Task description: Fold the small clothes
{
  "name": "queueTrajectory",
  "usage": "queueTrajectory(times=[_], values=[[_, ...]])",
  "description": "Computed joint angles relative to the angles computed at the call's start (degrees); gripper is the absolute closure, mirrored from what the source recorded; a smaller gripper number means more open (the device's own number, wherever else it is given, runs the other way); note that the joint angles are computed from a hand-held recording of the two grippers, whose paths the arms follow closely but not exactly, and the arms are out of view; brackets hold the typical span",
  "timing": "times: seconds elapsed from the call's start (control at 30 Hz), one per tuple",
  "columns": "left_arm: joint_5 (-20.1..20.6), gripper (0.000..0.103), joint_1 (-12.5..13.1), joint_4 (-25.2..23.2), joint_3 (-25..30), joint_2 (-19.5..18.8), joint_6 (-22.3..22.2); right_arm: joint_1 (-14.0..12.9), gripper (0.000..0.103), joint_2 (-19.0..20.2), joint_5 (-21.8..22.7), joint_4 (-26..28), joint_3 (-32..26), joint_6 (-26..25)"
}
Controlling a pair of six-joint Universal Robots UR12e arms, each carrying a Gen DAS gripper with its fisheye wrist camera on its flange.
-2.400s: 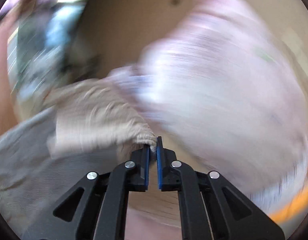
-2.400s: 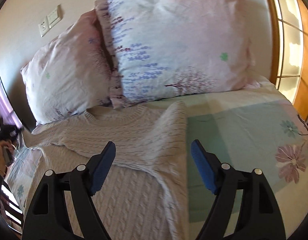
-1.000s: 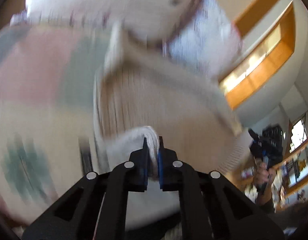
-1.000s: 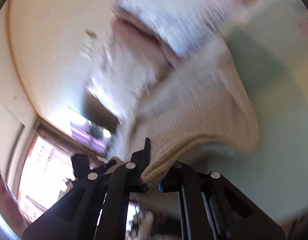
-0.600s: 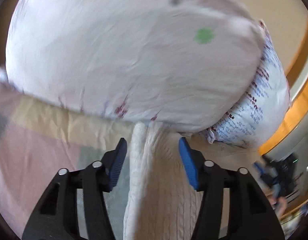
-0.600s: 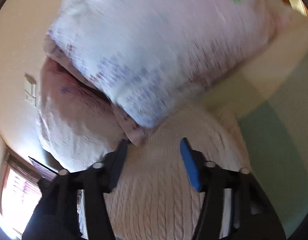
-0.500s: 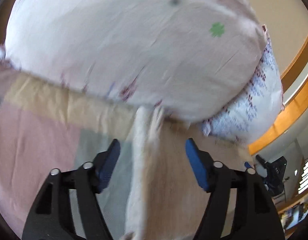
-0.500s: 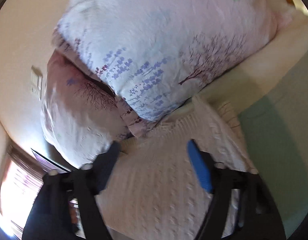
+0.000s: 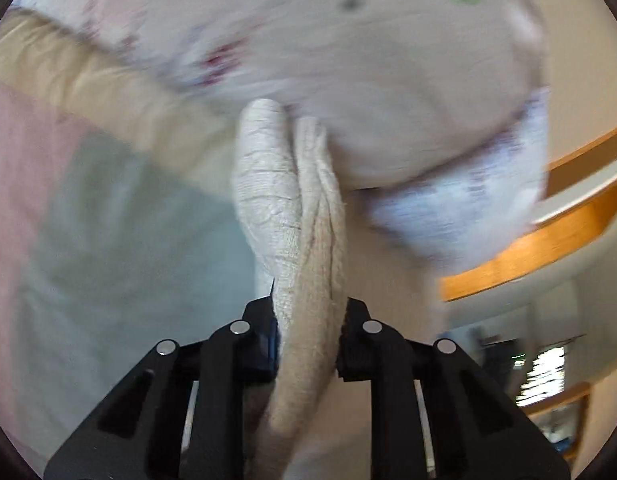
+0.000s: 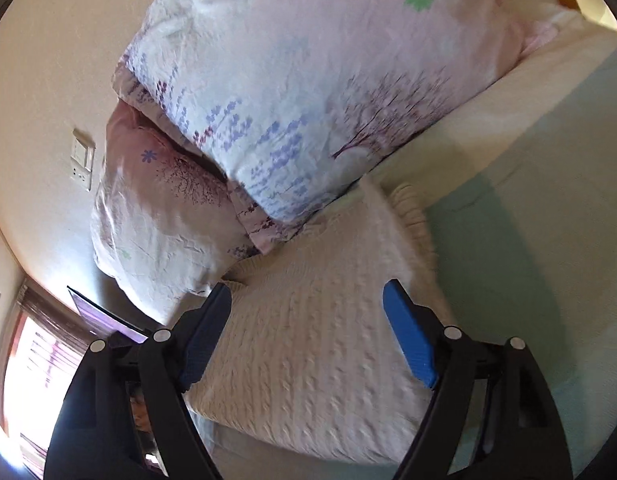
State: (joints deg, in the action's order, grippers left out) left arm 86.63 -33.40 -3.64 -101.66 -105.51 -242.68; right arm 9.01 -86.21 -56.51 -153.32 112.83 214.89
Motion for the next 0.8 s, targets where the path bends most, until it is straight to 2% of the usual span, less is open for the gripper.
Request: queueTrajectory(times=[0.07, 0.13, 0.23, 0.27, 0.3, 0.33, 0.37, 0.4, 0.43, 0.47, 0.5, 0.53, 0.57, 0.63, 0.73, 0.8], values=[[-1.6, 0.084, -1.1, 3.9, 3.7, -2.0, 1.7, -0.6, 0.023, -1.4, -2.4, 0.4, 0.3, -1.2], [-4.9, 0.084, -2.0, 7.7, 9.1, -5.7, 3.3, -1.1, 0.023, -2.4, -4.8, -0.2, 0.5, -1.7], [-13.5, 0.082, -3.2, 12.0, 21.5, -15.1, 3.6, -1.9, 0.023, -3.3, -7.6, -1.3, 0.6, -1.0], [-17.8, 0.08, -3.5, 11.2, 27.0, -19.1, 1.3, -2.1, 0.023, -3.3, -8.3, -1.4, 0.6, -0.9], [-23.6, 0.067, -3.3, 11.3, 32.1, -23.1, -2.8, -2.3, 0.023, -3.3, -9.9, -0.5, 0.2, -1.3], [-27.7, 0.064, -3.1, 13.7, 36.3, -26.7, -8.5, -2.5, 0.023, -3.3, -11.1, 0.8, -0.1, -1.6], [-29.8, 0.064, -3.1, 14.7, 38.5, -28.9, -11.8, -2.8, 0.023, -3.3, -11.5, 2.1, -0.3, -1.8], [-29.8, 0.063, -3.1, 15.5, 39.0, -29.5, -12.8, -3.5, 0.023, -3.4, -10.5, 3.6, -0.5, -1.9], [-28.0, 0.055, -3.4, 16.0, 37.5, -28.6, -11.3, -4.0, 0.023, -3.4, -9.1, 4.8, -0.7, -2.0], [-25.3, 0.048, -3.6, 14.1, 35.1, -26.7, -7.5, -4.6, 0.023, -3.4, -7.1, 5.6, -0.8, -2.7], [-21.3, 0.037, -3.9, 11.5, 32.2, -24.3, -3.6, -5.0, 0.023, -3.1, -4.9, 7.4, -1.3, -4.3], [-17.3, 0.032, -4.2, 9.6, 29.7, -22.1, -0.3, -5.1, 0.023, -2.8, -3.8, 8.8, -1.8, -5.2], [-13.0, 0.031, -4.5, 6.3, 27.0, -19.6, 3.6, -5.0, 0.024, -2.3, -2.4, 10.4, -2.4, -5.9], [-7.7, 0.028, -5.0, -0.3, 24.4, -16.6, 7.4, -4.4, 0.029, -1.4, -0.9, 13.6, -3.8, -8.0], [-5.5, 0.027, -5.1, -7.3, 22.2, -14.3, 10.7, -3.2, 0.03, -0.9, -3.6, 15.6, -5.0, -9.5], [-5.9, 0.027, -5.2, -10.7, 21.5, -13.6, 11.7, -2.7, 0.033, 0.0, -5.7, 18.0, -6.1, -7.8]])
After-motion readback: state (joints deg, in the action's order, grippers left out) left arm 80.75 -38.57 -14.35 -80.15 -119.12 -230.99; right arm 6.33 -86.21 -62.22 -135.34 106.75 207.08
